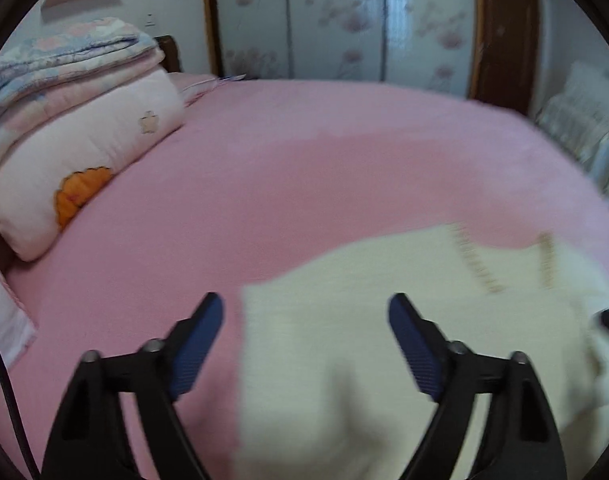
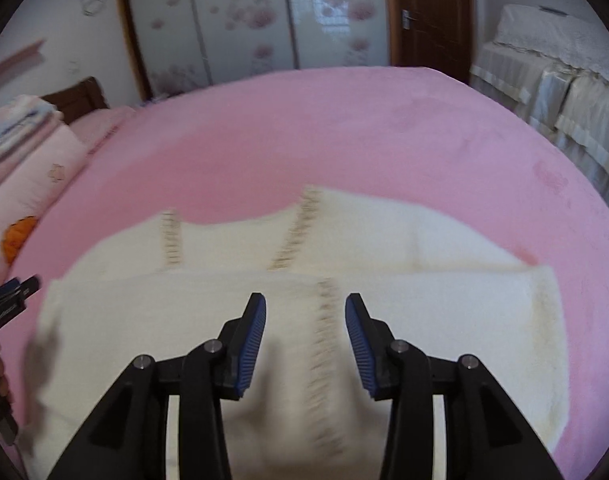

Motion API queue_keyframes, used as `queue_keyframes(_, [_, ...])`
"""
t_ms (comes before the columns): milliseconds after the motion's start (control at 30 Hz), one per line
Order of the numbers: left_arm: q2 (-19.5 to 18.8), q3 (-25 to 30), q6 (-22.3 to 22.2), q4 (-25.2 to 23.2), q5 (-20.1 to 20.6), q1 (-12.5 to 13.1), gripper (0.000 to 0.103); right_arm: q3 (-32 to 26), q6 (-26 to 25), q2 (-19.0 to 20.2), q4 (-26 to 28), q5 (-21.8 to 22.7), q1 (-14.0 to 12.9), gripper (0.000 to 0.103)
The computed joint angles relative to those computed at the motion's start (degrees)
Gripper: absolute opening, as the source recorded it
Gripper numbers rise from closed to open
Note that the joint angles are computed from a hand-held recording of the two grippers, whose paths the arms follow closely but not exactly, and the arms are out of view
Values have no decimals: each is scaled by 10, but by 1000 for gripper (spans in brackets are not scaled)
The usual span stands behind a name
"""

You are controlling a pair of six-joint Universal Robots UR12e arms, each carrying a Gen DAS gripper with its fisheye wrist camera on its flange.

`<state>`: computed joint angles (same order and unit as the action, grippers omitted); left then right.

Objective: Fold large clothes
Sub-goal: 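Open both tools, release the cardigan and lift them away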

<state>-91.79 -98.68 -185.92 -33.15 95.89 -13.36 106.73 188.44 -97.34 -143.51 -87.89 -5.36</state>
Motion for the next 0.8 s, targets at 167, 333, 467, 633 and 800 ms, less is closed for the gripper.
queue_keyframes(167, [9, -8, -16, -41, -88, -5, 90, -2, -12, 3, 31, 92, 28, 41])
queue_keyframes(333, [-6, -15, -9, -136, -54, -12, 88, 2, -32, 9, 65, 56, 44, 27])
queue_keyframes(467, [8, -50, 15, -95, -47, 7, 88, 27, -24, -16, 65, -10, 7, 4])
queue_keyframes(633, [16, -55, 23, -108, -75, 36, 88, 47, 7, -46, 89, 13, -58, 9])
queue_keyframes(800, [18, -36, 17, -134, -55, 16, 88, 52, 30, -61, 116, 18, -72, 10])
